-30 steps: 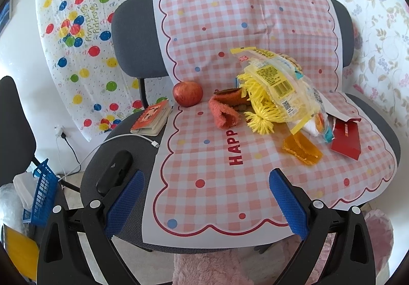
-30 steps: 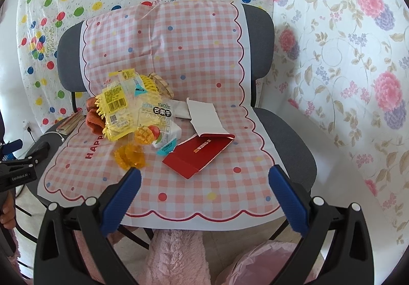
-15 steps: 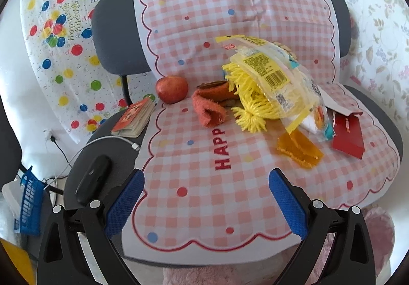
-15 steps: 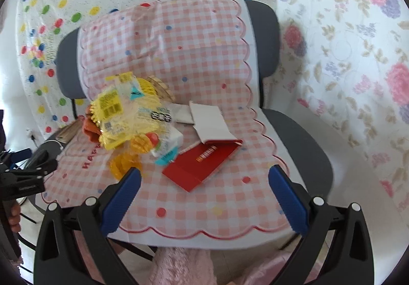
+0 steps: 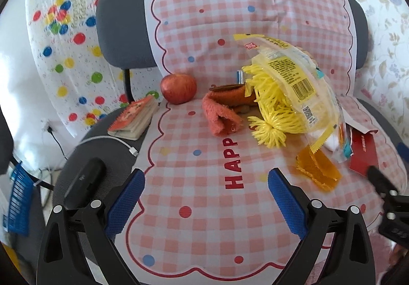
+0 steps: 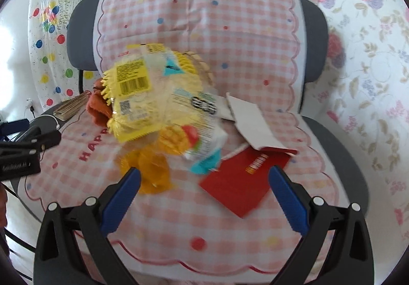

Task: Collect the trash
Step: 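Grasp the clear plastic wrapper with the right gripper while the left grasps the yellow snack bag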

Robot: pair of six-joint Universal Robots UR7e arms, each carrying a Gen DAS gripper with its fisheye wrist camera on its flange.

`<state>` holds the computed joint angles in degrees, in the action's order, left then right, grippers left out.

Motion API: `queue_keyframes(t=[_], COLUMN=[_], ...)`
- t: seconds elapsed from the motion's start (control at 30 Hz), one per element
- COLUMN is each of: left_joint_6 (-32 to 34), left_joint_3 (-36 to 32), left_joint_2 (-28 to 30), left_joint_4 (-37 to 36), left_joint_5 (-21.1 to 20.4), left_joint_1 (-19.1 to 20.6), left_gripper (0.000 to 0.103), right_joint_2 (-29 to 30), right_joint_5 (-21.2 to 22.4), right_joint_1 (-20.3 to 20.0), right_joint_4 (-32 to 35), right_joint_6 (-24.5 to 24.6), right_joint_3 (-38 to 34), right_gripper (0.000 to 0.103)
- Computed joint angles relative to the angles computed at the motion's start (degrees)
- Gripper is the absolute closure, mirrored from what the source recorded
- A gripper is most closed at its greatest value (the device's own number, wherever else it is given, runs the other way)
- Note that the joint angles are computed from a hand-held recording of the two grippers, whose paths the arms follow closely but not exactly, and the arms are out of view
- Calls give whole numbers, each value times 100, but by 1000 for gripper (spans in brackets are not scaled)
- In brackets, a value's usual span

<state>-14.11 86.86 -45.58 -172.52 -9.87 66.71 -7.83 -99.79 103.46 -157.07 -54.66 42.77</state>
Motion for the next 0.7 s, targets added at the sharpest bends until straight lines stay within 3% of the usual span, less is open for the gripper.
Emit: queue_keyframes(t=[0.1,0.2,0.3,0.4,0.57,0.63,0.7], left_joint_6=[138,303,541,632,719,691,686], left_joint_3=[18,15,-47,-90,-105,-98,-86], left_joint_2=[8,-1,51,70,83,78,73], left_joint_4=[-175,-378,-598,-683,-686,-627,-609], left_joint_5=[-45,-166,-182,-268,-332,-335,-337], left_joint_1=[45,100,125,158,190,192,180], left_gripper=[8,8,8,8,8,8,8], right_joint_2=[333,656,868,1227,1477,1475,1408], right_joint_5=[-35,-109,-212,-460,-658,-623,-518], right_joint_1=[54,95,142,216,241,234,213], right_joint_4=[279,467,400,-44,-210,-251,-215], right_joint_6=[-50,-114,-220,-634,-756,-724,-587], right_joint_3=[-490,-966,-1192,-1521,-1816,-1823,-1800], right_gripper=[18,20,26,28,50,67,71])
